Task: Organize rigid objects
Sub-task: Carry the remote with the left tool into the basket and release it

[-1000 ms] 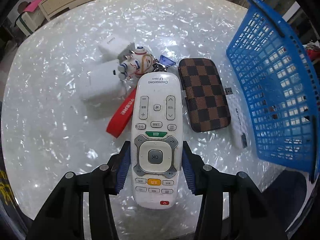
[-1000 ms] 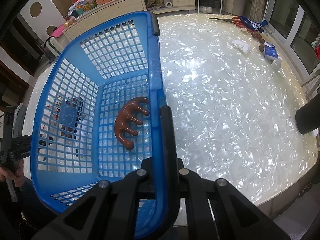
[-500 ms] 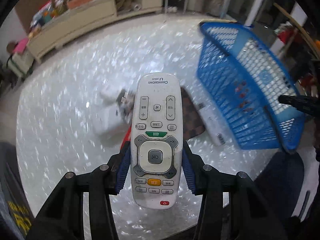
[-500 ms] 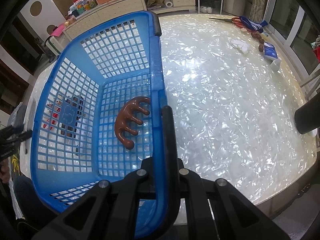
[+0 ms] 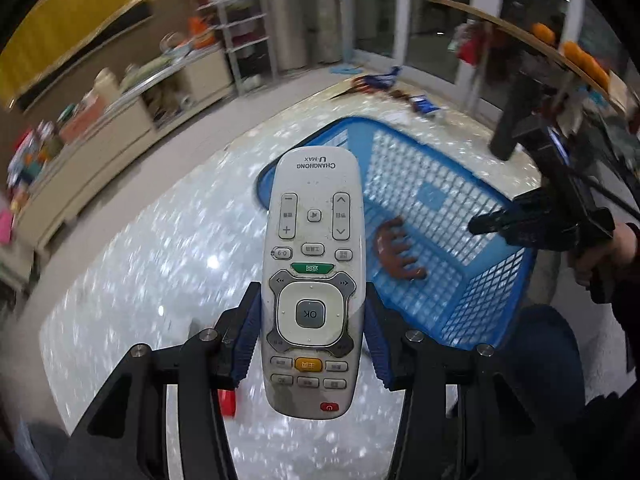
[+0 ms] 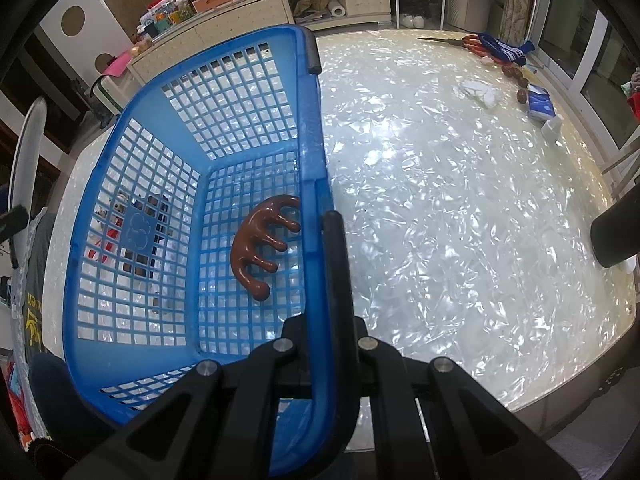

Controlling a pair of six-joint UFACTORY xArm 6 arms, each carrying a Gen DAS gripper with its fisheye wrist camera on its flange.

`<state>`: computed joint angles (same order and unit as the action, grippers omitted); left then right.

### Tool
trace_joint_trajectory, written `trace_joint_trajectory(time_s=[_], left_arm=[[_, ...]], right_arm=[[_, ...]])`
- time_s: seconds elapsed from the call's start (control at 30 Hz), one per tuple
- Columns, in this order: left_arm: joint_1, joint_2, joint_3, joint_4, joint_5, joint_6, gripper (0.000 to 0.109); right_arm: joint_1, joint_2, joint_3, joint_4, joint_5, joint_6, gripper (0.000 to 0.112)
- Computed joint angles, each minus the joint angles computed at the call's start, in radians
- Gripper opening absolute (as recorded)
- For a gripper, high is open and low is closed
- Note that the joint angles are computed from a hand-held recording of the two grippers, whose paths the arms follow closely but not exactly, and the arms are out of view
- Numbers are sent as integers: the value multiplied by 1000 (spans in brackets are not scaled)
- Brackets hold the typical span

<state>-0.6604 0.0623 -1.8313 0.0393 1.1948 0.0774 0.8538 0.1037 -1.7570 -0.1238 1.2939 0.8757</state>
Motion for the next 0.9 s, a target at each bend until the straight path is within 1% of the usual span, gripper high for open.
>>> trace_joint_trajectory(time_s=[0.17, 0.37, 0.47, 0.63, 0.67, 0.7, 0.73, 0.77, 0.8, 0.83, 0.9], left_arm=[[-31, 117, -128, -25, 13, 66, 52], [-48, 203, -194, -38, 15, 95, 52], [-57, 233, -206, -45, 3, 134, 52], [-55, 298, -271, -56, 27, 168, 50], [-54, 314, -289, -64, 31, 178, 45], [-52, 332, -311, -79, 37, 195, 25], [-56, 353, -340, -65, 49, 195, 26], [-58, 394, -400, -49, 84, 195, 24], [-60, 444, -474, -40, 137, 197, 24], [-61, 476, -519, -38, 164, 202, 24], [-64, 515, -562, -39, 195, 228, 24]], right_arm=[[-3, -9, 15, 4, -13, -2, 4], [-5, -21, 35, 4, -32, 2, 4], [-7, -25, 41, 5, -37, 3, 4], [-12, -28, 47, 8, -47, 7, 4], [-12, -28, 48, 7, -48, 9, 4], [-13, -31, 52, 8, -53, 11, 4], [-13, -30, 51, 8, -54, 12, 4], [-13, -30, 51, 7, -55, 12, 4], [-13, -30, 52, 7, -56, 14, 4], [-13, -31, 52, 6, -56, 16, 4], [-13, -31, 53, 6, -58, 16, 4]])
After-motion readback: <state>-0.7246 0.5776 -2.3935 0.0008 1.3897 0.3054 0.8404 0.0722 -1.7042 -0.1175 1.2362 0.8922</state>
